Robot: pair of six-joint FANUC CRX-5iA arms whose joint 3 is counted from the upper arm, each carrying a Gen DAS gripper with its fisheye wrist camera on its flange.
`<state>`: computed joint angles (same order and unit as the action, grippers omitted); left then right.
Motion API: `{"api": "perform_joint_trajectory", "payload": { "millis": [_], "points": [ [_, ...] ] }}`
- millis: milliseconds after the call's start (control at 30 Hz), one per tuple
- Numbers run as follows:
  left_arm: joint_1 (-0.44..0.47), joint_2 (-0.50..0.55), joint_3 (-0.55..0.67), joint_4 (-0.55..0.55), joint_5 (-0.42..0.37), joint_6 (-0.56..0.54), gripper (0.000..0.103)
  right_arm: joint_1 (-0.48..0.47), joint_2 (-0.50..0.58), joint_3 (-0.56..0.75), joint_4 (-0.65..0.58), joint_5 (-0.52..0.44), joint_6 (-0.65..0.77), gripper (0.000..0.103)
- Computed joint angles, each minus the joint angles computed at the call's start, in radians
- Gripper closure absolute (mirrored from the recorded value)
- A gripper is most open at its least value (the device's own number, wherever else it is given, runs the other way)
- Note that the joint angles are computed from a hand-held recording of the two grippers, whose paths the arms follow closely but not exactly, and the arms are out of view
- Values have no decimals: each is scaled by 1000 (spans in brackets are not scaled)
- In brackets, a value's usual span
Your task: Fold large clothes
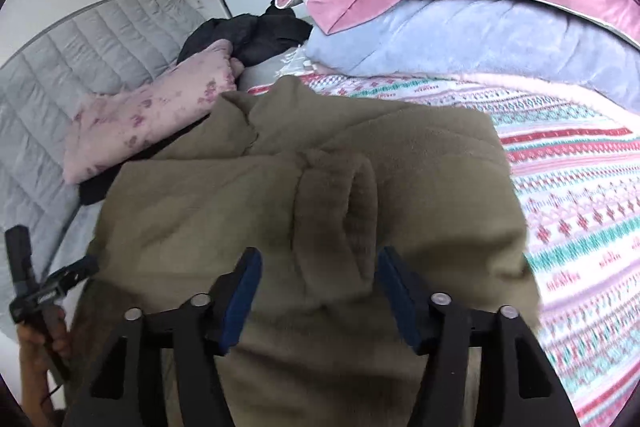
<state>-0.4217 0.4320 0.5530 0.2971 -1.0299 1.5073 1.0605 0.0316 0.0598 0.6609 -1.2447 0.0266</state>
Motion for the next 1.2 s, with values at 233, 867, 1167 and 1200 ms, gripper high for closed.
{"api": "perform_joint_trajectory", "payload": {
  "millis": [233, 867, 1167, 1200],
  "points": [
    [20, -89, -71, 47, -75, 1, 6, 177, -150, -86, -10, -197, -65, 28],
    [180, -466, -505, 148, -258, -233, 5, 563, -387, -225, -95, -259, -469, 26],
    [269, -572, -685, 237, -272, -311, 5, 677, -455, -311, -108, -255, -661, 26],
    [276, -582, -704, 248, -273, -316, 5, 687, -465, -328, -104, -242, -681, 26]
  ]
}}
